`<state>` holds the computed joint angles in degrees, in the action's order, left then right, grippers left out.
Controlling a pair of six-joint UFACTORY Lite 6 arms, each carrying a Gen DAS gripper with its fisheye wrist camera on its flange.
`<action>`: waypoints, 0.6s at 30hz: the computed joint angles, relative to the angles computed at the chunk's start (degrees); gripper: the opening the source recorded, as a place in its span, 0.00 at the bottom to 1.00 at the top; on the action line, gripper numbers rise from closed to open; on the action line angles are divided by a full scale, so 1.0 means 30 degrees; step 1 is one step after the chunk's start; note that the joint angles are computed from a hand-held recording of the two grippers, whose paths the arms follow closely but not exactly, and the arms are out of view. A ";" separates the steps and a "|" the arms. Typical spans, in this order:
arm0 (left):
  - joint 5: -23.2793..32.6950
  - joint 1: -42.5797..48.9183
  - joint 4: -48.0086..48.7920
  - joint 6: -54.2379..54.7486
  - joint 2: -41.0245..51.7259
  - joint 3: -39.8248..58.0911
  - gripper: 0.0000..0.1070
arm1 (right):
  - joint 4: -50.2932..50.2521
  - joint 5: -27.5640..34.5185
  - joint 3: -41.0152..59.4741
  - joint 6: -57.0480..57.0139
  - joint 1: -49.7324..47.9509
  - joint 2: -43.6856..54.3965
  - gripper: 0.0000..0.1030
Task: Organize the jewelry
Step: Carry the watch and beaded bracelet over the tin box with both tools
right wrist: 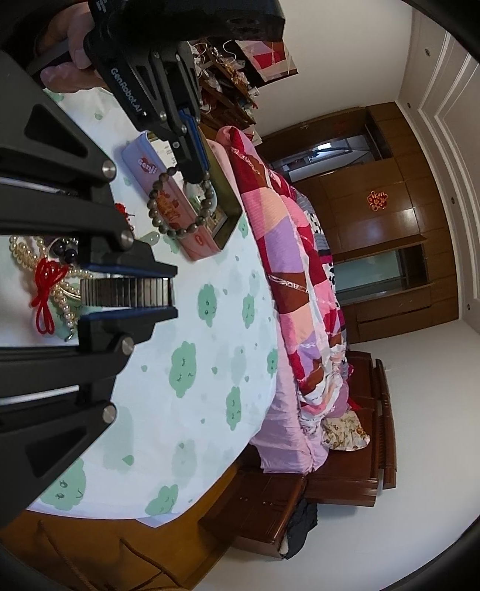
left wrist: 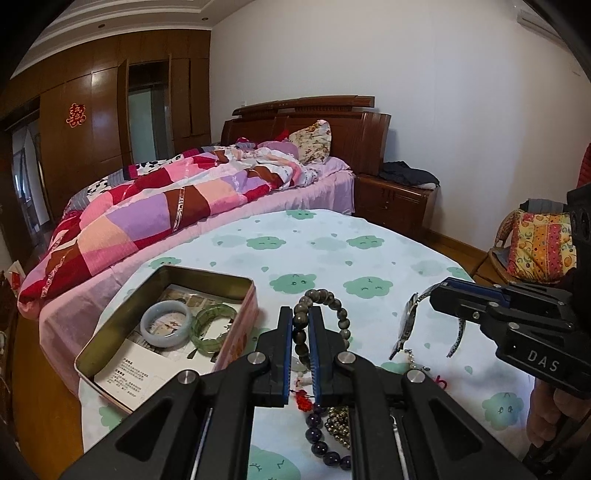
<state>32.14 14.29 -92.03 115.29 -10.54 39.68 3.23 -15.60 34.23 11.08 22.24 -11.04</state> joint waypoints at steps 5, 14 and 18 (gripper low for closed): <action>0.0288 0.0486 0.0324 -0.0433 0.0010 0.0274 0.07 | 0.1471 0.0071 0.0339 -0.1358 0.0531 0.0164 0.17; 0.0855 0.1184 0.0655 -0.0904 0.0299 0.0731 0.07 | 0.3929 0.0239 0.1683 -0.3790 0.1451 0.1265 0.17; 0.1233 0.1591 0.0827 -0.1133 0.0233 0.0803 0.07 | 0.4574 0.0589 0.2343 -0.4518 0.1687 0.1744 0.17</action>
<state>35.84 19.07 -89.55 111.89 -9.84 42.10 16.95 -13.83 41.26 -2.47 27.30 -5.81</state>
